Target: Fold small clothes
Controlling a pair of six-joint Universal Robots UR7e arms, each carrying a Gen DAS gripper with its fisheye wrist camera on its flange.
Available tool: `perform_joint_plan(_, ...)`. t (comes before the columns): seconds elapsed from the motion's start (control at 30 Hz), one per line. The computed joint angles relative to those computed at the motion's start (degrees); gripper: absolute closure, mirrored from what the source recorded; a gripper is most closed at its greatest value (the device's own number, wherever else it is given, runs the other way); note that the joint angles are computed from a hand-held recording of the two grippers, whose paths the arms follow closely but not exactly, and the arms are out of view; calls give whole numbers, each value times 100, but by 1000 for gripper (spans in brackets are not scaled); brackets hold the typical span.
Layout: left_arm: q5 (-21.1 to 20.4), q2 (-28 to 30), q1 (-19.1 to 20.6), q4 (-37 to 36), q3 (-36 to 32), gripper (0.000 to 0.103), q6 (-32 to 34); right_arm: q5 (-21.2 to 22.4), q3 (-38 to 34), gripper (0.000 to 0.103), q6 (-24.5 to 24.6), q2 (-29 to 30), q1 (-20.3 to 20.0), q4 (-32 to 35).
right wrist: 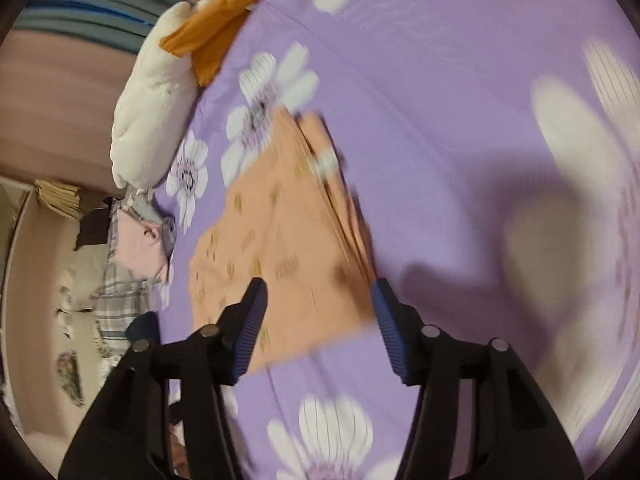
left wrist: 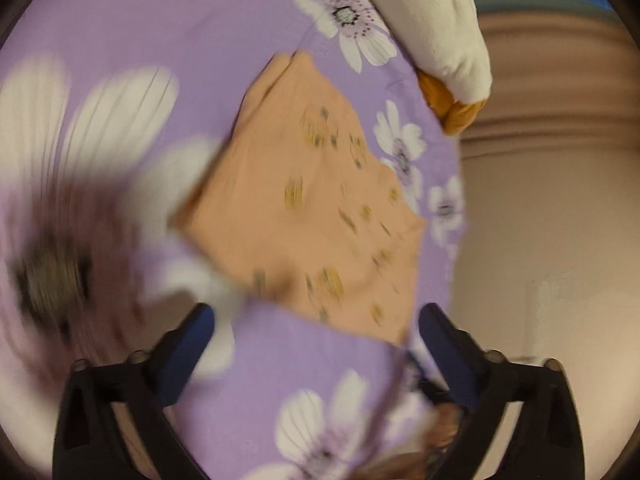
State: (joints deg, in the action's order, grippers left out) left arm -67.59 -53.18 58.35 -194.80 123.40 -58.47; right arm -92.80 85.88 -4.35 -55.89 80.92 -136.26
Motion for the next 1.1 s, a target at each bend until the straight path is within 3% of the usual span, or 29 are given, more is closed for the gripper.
perform_joint_plan(0.1, -364, 391, 112, -527, -87, 2, 199, 204, 368, 45, -1, -74, -93, 174)
perform_joint_plan(0.27, 189, 999, 118, -1047, -577, 2, 527, 691, 620, 45, 178, 142, -141, -5)
perform_joint_plan(0.37, 674, 1171, 133, -780, -1028, 2, 1091, 951, 637, 46, 217, 302, -98, -482)
perform_joint_plan(0.43, 704, 1265, 224, -634, -1287, 3, 1290, 1086, 536, 46, 358, 488, -81, -793)
perform_joint_plan(0.53, 930, 1386, 318, -531, -1572, 17, 1317, 1224, 371, 47, 492, 699, -99, -1043)
perform_joint_plan(0.63, 870, 1440, 478, -592, -1685, 43, 1035, 1529, 201, 52, 720, 933, -140, -1281)
perform_joint_plan(0.67, 918, 1434, 510, -520, -1685, 57, 916, 1474, 119, 59, 730, 1031, -98, -1333)
perform_joint_plan(0.7, 1015, 1446, 534, -458, -1685, 73, 829, 1334, 48, 75, 710, 1113, -62, -1409)
perform_joint_plan(0.77, 1231, 1489, 532, -384, -1689, 85, 873, 1086, -26, 96, 720, 1249, -27, -1566)
perform_joint_plan(0.83, 1519, 1509, 430, -303, -1685, 87, 966, 1217, 25, 99, 567, 1295, -81, -1780)
perform_joint_plan(0.93, 2042, 1352, 159, 355, -1651, 92, 730, 1121, -17, 95, 394, 1217, -12, -1631)
perform_joint_plan(1.1, 1636, 935, -247, -462, -761, 94, 924, 1499, 579, 94, -242, 533, -24, -1711)
